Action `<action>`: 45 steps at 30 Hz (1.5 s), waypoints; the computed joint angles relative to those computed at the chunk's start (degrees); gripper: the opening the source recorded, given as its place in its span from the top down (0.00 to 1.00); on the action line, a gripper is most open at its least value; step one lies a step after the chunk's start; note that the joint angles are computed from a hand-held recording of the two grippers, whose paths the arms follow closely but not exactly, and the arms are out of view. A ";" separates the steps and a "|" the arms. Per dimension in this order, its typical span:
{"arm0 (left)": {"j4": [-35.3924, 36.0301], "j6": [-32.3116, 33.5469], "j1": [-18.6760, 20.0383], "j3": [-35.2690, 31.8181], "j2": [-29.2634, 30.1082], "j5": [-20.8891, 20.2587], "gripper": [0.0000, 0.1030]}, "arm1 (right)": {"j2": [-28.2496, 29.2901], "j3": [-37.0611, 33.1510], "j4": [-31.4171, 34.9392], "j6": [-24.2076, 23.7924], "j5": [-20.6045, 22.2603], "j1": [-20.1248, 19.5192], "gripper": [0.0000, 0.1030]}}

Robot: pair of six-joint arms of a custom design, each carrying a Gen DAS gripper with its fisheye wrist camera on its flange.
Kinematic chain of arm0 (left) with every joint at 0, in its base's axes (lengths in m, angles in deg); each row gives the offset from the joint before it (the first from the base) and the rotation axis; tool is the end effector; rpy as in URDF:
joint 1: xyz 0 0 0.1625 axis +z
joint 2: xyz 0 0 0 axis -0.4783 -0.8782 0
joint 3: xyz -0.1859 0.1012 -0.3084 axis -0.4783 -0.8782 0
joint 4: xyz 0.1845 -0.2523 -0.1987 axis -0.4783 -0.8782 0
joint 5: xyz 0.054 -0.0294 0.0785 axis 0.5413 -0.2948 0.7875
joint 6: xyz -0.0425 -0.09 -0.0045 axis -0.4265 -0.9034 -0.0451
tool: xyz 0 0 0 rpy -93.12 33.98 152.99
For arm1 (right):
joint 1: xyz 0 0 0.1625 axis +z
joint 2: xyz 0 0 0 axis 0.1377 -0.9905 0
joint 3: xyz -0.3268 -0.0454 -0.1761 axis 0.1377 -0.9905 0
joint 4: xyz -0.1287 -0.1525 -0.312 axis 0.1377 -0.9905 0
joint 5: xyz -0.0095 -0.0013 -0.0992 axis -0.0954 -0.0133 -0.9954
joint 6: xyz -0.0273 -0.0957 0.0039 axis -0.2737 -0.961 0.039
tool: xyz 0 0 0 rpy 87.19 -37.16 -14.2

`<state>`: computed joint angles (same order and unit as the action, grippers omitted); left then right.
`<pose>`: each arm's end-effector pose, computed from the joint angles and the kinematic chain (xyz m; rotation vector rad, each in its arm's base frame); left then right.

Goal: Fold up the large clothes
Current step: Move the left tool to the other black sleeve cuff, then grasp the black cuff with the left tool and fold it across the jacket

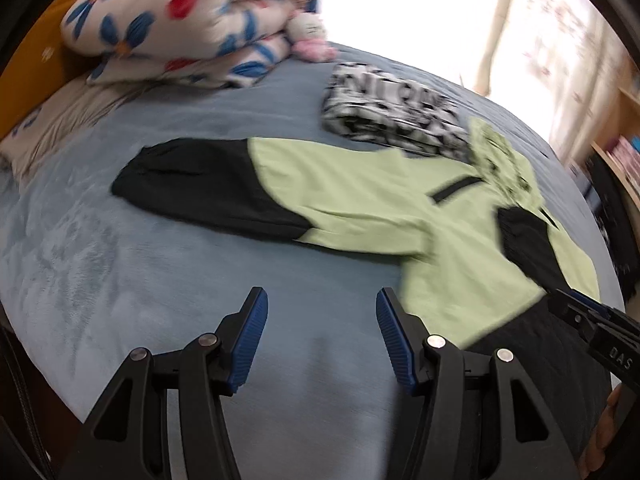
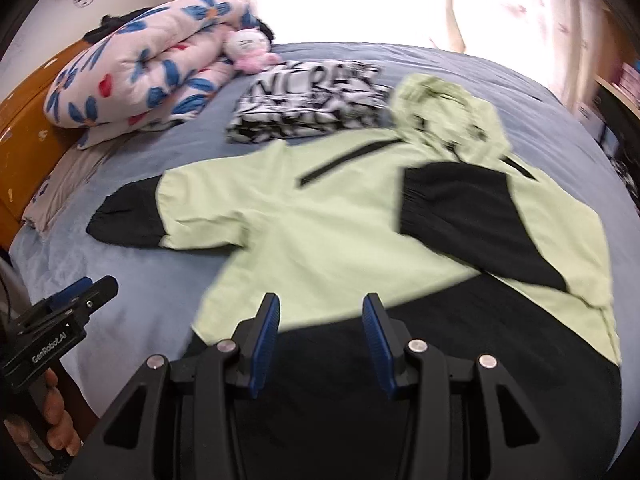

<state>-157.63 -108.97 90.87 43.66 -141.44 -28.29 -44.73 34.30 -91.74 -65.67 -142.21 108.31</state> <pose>0.0268 -0.4314 0.2848 -0.4557 2.0893 -1.1065 0.3788 -0.5742 -0.0636 1.0086 -2.4258 0.4248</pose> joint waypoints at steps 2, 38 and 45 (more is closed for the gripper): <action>-4.41 3.78 3.95 -0.30 -1.23 -1.80 0.47 | 4.04 -4.83 1.10 -1.25 0.03 1.24 0.58; -22.73 19.66 36.62 -21.29 7.59 -36.63 0.99 | 25.15 -38.28 20.03 5.21 2.87 0.54 0.58; -31.56 29.63 20.61 -17.92 7.17 -25.05 0.99 | 14.83 -23.33 12.10 7.18 3.55 -1.77 0.58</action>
